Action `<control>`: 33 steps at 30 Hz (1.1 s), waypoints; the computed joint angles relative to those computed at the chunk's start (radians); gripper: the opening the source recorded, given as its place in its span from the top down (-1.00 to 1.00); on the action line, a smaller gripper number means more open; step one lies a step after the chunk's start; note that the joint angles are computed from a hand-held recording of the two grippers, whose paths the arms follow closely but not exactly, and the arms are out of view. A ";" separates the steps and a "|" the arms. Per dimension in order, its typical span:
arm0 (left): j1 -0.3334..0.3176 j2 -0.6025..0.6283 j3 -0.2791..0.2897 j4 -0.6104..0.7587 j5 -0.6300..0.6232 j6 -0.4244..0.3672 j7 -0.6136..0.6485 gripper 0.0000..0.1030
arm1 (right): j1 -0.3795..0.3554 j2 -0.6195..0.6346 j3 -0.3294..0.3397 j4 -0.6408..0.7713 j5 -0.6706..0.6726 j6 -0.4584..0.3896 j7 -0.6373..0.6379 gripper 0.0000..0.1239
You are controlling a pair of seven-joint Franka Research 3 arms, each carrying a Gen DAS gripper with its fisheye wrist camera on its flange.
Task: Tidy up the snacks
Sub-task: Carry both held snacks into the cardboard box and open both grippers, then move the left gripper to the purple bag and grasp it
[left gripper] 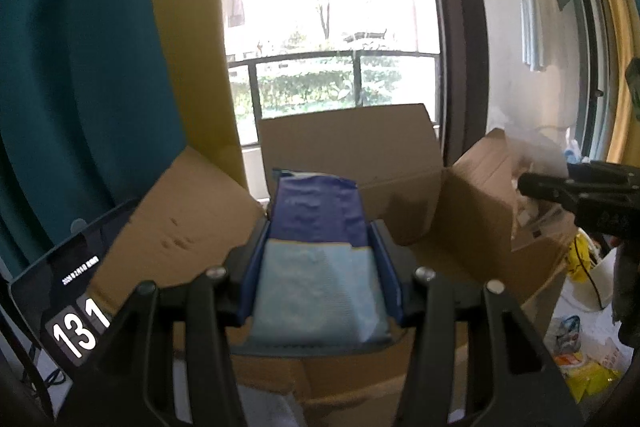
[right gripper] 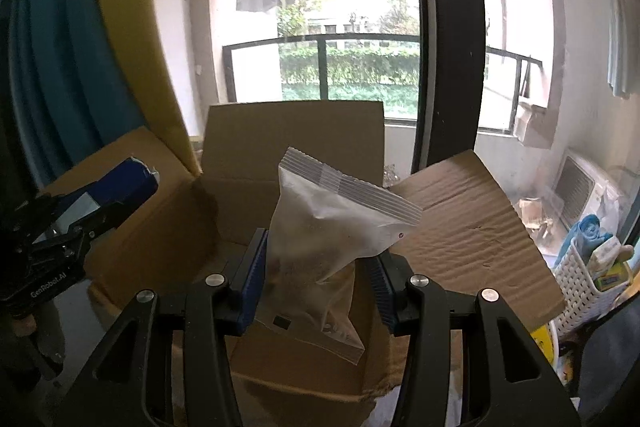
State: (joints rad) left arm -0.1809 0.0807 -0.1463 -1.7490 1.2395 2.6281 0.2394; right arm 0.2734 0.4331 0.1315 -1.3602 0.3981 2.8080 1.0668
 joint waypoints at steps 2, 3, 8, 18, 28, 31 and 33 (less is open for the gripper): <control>0.004 0.018 0.003 0.021 -0.022 0.003 0.013 0.00 | 0.015 0.011 -0.022 0.017 -0.021 -0.008 0.036 0.16; 0.003 0.017 0.003 0.022 -0.042 0.000 0.025 -0.01 | 0.027 0.015 -0.039 0.024 -0.043 -0.010 0.063 0.05; 0.002 0.004 0.009 0.015 -0.053 0.010 0.025 -0.27 | 0.020 -0.015 -0.030 -0.021 -0.047 0.027 0.072 -0.16; 0.035 -0.096 -0.015 -0.082 -0.007 0.058 -0.066 -0.53 | -0.018 -0.191 0.034 -0.244 0.081 0.060 -0.043 -0.16; 0.081 -0.262 -0.073 -0.234 0.020 0.058 -0.157 -0.56 | 0.021 -0.387 0.015 -0.458 0.262 0.092 -0.190 -0.16; 0.097 -0.329 -0.090 -0.306 -0.004 0.077 -0.172 -0.56 | 0.043 -0.441 -0.003 -0.528 0.288 0.100 -0.214 -0.16; 0.108 -0.373 -0.107 -0.351 -0.022 0.081 -0.174 -0.56 | 0.056 -0.466 -0.015 -0.559 0.294 0.101 -0.218 -0.16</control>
